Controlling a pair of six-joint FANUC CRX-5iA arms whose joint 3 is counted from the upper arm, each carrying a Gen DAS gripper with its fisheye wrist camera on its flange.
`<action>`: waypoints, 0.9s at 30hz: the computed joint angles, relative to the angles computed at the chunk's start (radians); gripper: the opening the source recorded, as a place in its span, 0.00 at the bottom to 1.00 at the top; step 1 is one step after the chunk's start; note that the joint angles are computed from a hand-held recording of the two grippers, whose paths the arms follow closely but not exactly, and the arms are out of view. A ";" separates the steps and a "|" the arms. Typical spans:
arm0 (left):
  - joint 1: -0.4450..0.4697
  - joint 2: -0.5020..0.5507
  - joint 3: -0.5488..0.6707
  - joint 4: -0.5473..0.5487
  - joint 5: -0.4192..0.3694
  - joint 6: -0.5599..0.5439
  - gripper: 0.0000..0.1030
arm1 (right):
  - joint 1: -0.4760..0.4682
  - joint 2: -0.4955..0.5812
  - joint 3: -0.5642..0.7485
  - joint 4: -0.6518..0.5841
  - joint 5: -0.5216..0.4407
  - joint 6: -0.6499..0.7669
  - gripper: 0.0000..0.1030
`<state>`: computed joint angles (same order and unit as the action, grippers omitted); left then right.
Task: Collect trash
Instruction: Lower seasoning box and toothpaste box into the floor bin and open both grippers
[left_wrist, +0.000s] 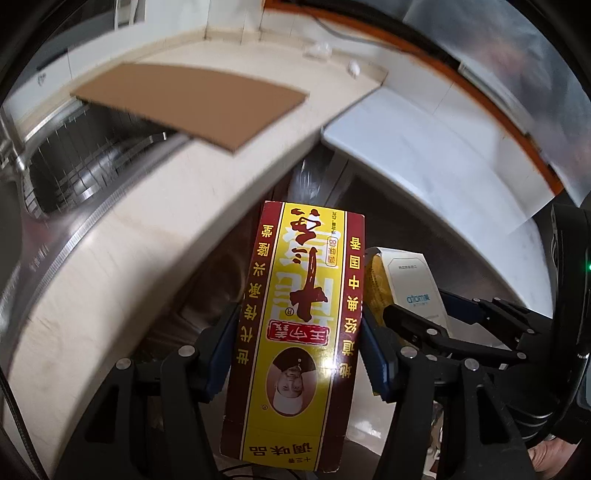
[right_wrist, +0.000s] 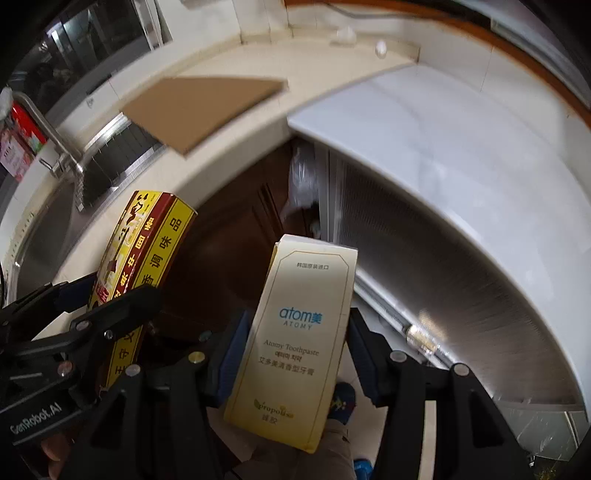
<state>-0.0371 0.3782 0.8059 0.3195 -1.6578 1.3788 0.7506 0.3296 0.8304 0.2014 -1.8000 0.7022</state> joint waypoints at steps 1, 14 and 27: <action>-0.006 -0.008 -0.028 -0.011 0.006 0.006 0.57 | -0.002 -0.013 -0.035 -0.011 0.010 -0.002 0.52; -0.052 -0.025 -0.330 -0.106 0.111 0.068 0.57 | -0.080 -0.126 -0.446 -0.178 0.220 0.030 0.52; -0.091 0.155 -0.348 -0.111 0.227 0.078 0.58 | -0.184 -0.069 -0.612 -0.278 0.382 0.163 0.52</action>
<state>-0.1281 0.5330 0.4579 0.2081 -1.4311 1.4572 0.5665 0.2609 0.2185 -0.0761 -1.4176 0.8657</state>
